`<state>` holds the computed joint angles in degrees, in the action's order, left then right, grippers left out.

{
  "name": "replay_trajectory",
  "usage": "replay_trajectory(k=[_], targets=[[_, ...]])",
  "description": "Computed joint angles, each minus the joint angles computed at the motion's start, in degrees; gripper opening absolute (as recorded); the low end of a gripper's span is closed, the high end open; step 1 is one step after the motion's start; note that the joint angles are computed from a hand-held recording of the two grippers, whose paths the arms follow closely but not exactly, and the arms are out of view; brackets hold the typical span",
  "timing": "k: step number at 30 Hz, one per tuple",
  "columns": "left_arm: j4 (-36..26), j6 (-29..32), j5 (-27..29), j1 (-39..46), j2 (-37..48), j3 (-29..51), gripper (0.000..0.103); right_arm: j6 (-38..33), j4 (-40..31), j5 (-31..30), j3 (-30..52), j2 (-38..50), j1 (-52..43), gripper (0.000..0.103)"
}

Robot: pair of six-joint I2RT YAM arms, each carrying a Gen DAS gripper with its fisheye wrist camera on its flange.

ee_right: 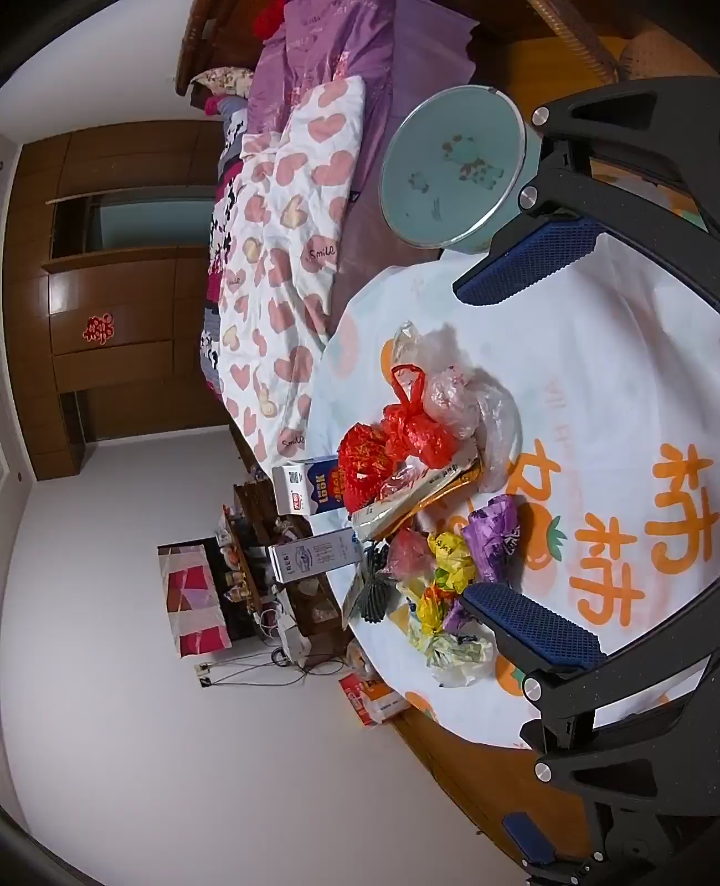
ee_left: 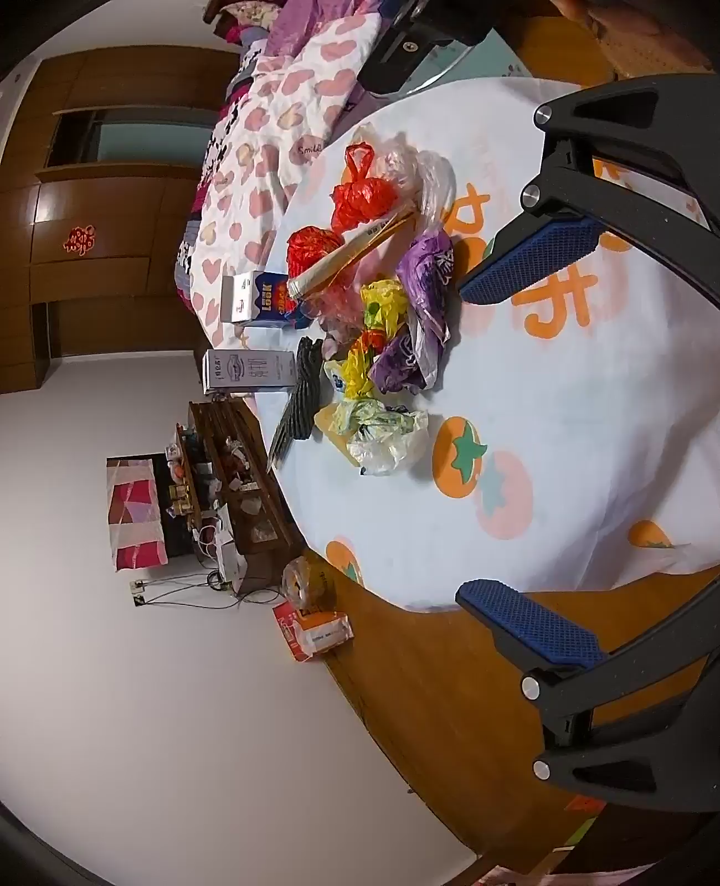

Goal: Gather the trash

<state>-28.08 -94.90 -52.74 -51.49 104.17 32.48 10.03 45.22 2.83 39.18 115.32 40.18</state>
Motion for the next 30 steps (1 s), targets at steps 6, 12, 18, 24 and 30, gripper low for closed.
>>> replay_trajectory(k=[6, 12, 18, 24, 30], targets=[[-1.9, -0.5, -0.4, -0.6, 1.3, 1.9, 0.097, 0.0, 0.4, -0.2, -0.2, 0.1, -0.2, 0.098], [-1.0, -0.9, 0.1, -0.8, 1.4, 1.7, 0.097, 0.0, 0.6, -0.4, -0.4, 0.1, -0.3, 0.098], [-1.1, -1.4, 0.1, -1.2, 0.9, 1.3, 0.097, 0.2, 0.5, -0.3, -0.5, 0.2, -0.5, 0.098], [0.4, -0.3, 0.3, -1.1, 1.0, 1.0, 0.097, 0.2, 0.2, -0.4, -0.5, -0.1, -0.4, 0.098], [0.6, -0.2, 0.3, -1.1, 0.9, 0.9, 0.097, 0.3, 0.4, -0.4, -0.6, 0.0, -0.5, 0.098]])
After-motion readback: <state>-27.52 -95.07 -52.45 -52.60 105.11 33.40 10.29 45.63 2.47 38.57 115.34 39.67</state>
